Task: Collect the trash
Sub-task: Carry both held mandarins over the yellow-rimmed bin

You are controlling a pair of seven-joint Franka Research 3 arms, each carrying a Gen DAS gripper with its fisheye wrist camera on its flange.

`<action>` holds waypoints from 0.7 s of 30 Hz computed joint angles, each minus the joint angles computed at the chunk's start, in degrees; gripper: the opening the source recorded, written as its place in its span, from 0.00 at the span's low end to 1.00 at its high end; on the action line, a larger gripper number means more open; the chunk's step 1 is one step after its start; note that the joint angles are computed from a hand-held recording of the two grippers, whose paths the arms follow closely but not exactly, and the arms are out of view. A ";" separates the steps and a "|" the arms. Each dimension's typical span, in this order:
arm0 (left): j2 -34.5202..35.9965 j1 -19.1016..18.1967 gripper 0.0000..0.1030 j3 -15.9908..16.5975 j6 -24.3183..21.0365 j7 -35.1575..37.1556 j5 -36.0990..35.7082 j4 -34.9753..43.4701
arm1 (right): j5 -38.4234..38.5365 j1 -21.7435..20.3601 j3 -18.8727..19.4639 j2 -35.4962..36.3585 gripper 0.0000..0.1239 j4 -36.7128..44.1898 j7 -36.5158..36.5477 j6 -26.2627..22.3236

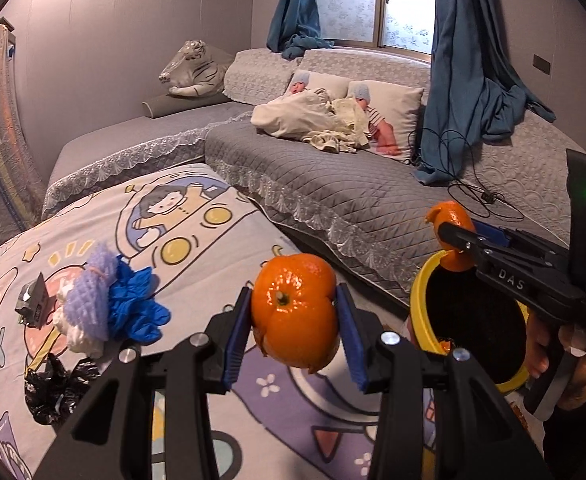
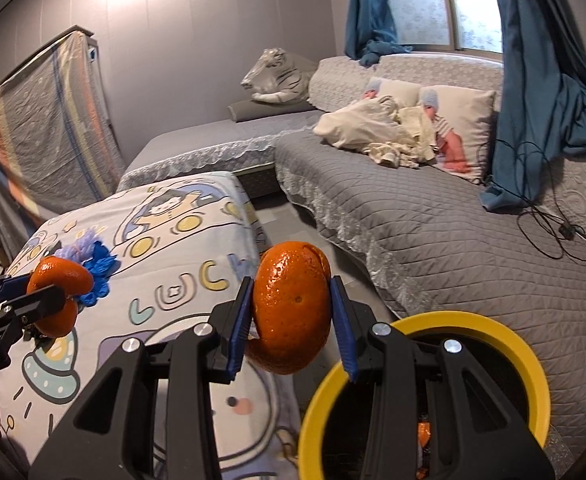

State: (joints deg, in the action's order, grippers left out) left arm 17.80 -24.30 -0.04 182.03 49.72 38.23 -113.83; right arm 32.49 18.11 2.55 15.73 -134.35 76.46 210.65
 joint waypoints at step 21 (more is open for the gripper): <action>6.81 1.89 0.38 -9.86 -5.19 13.68 -8.50 8.61 | 1.47 -3.76 -1.24 -3.22 0.29 -6.71 2.39 3.61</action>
